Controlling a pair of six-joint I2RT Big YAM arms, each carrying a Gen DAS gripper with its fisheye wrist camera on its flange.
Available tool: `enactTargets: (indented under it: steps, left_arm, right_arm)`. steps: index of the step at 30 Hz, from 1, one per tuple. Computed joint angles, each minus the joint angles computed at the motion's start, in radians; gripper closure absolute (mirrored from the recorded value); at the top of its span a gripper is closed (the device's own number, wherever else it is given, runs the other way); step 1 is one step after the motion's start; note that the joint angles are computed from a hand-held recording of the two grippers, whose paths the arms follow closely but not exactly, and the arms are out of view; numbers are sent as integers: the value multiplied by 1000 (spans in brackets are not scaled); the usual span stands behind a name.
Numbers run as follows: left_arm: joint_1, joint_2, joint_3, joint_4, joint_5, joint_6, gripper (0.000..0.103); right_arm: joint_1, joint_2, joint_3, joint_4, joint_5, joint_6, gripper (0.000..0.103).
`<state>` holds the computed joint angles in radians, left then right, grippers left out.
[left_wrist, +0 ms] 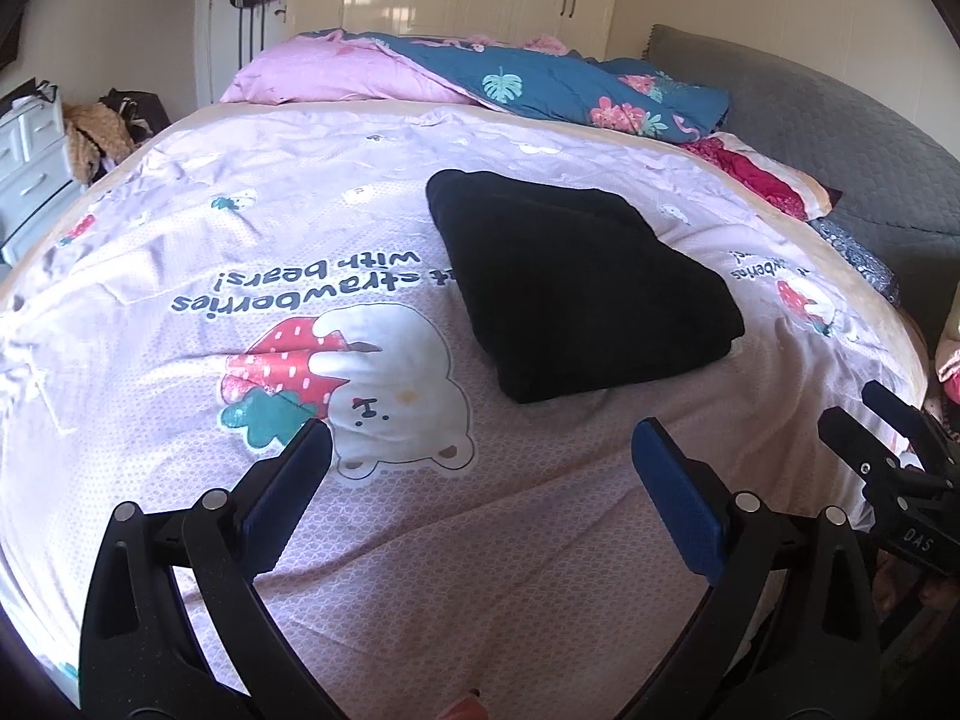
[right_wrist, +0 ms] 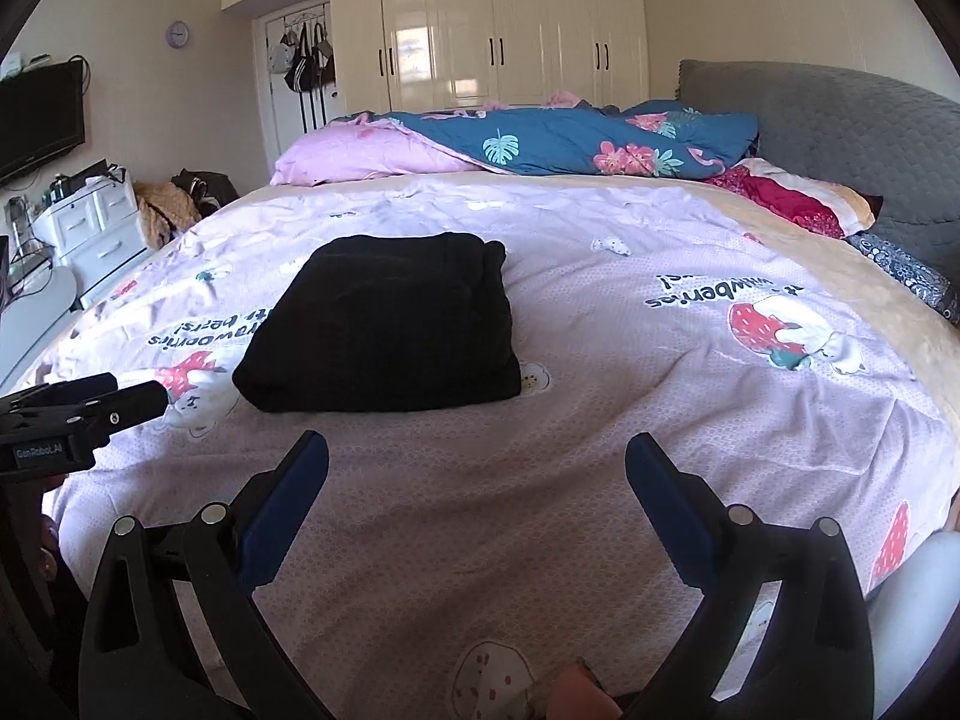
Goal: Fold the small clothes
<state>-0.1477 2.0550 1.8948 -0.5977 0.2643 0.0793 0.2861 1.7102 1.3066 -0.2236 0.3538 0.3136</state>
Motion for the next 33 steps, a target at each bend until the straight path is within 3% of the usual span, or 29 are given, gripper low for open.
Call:
enactTargets:
  steps: [33]
  left_arm:
    - [0, 0, 5, -14, -42, -5, 9]
  right_arm:
    - [-5, 7, 7, -29, 6, 23, 4]
